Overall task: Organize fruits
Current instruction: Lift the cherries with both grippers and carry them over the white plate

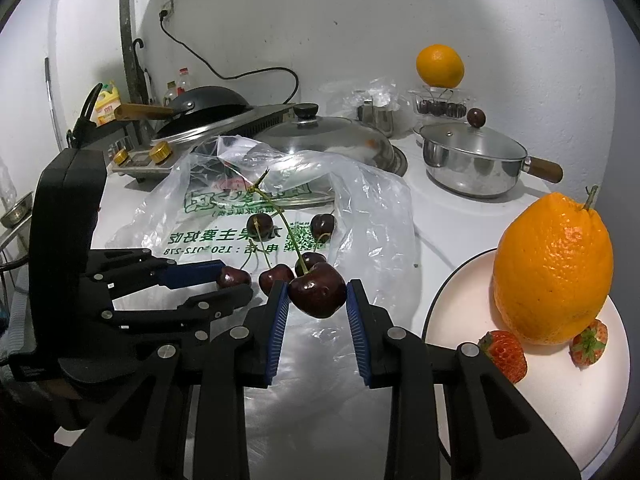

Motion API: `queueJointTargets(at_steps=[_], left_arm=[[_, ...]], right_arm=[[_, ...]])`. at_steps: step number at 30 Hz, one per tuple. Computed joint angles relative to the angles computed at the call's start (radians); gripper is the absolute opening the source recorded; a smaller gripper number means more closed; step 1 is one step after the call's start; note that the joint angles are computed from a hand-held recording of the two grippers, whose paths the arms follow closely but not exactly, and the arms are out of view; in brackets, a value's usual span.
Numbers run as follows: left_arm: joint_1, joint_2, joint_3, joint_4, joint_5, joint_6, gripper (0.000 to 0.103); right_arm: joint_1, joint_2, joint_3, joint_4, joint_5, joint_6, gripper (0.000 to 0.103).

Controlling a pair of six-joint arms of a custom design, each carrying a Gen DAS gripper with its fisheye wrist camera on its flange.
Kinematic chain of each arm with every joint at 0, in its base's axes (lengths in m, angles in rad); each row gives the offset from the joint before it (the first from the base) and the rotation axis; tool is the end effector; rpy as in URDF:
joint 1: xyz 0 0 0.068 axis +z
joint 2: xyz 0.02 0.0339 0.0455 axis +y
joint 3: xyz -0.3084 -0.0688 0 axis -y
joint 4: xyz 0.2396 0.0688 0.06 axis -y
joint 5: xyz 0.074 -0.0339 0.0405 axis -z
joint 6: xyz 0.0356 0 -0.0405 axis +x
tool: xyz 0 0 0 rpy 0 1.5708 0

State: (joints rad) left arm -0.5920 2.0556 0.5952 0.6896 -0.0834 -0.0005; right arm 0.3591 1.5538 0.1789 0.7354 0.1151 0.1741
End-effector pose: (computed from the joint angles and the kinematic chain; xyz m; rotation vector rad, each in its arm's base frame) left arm 0.2741 -0.1807 0.0786 0.6442 2.2564 -0.1960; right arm 0.1962 0.0693 0.1332 -0.1404 2.2061 0.1697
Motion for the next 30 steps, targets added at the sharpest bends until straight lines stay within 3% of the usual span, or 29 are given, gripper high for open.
queueJointTargets(at_steps=[14, 30], left_arm=[[-0.008, -0.07, -0.057, 0.036, 0.009, -0.025, 0.031], [-0.033, -0.25, -0.174, 0.076, -0.059, -0.071, 0.031]], right_arm=[[0.011, -0.113, -0.018, -0.068, 0.033, -0.008, 0.032], [0.075, -0.345, -0.048, -0.233, 0.113, 0.0, 0.032]])
